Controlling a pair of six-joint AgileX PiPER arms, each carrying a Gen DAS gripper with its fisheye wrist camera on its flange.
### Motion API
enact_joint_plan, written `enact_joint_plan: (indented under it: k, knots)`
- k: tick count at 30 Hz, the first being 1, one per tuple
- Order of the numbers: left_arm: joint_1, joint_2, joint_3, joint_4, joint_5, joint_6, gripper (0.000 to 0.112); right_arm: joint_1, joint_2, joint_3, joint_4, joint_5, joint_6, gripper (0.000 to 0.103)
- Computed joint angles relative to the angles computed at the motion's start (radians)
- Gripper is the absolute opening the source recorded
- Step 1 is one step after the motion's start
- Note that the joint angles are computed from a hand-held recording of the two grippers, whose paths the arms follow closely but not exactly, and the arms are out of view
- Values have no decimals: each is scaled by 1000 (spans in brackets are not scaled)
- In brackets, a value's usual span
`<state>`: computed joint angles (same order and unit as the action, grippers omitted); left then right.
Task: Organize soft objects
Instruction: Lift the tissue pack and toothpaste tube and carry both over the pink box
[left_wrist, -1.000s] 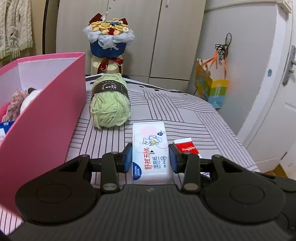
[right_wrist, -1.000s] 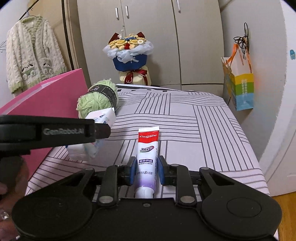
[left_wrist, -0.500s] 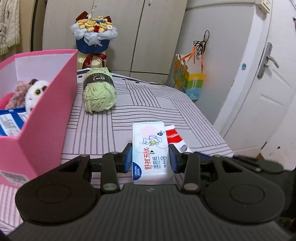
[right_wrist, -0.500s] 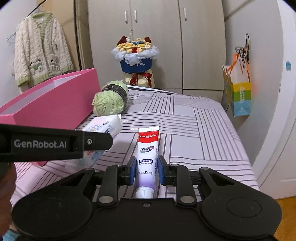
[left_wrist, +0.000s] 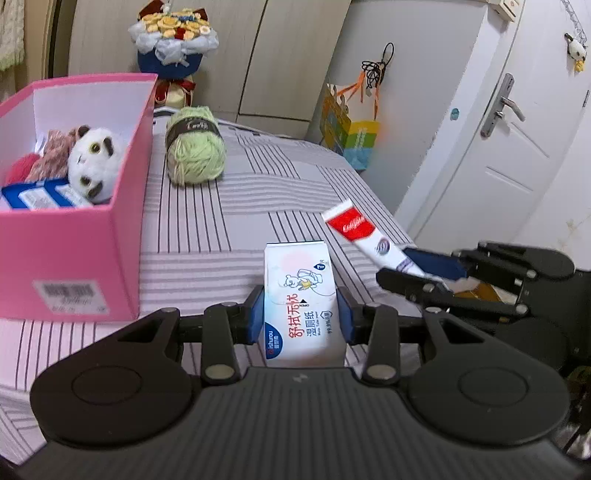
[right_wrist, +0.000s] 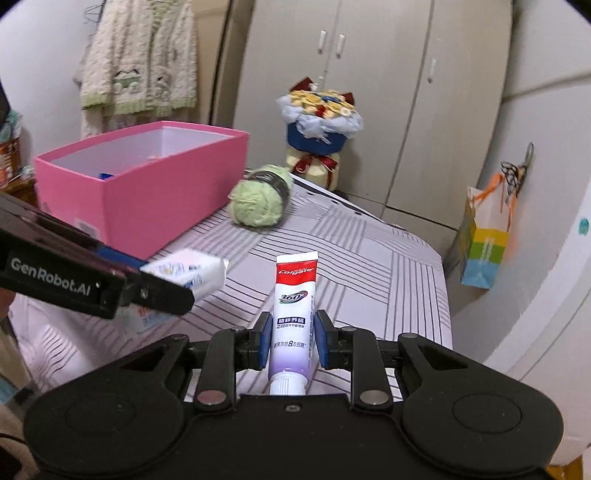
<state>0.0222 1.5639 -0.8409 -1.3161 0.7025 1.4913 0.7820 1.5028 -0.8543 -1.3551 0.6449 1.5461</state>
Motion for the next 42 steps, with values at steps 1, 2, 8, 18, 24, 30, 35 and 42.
enact_joint_plan:
  k: [1,2,8,18,24,30,35,42]
  knots:
    - [18,-6,2,17,21,-8,39,13,-10,-6,18,7,-27,28]
    - [39,-15,2,37,45,-17,39,25,-18,-13,34,10,-50,28]
    - [154,-49,-14,113,171,-33,39,48,-61,-67,157,-40,-183,28]
    - [348,-155,-47,125,305,19,39,144,-39,-189,171,-19,-254,28]
    - [440,-164,-116,109,330,2,39,138,18,-306,158,-55,-288,28]
    - [451,-72,-257,172,324,-103,39,92,125,-502,347,-105,-544,28]
    - [463,19,-346,139,268,-123,39,53,241,-632,426,-143,-626,28]
    - [386,172,-496,178,97,-221,39,-51,446,-875,796,-202,-949,28]
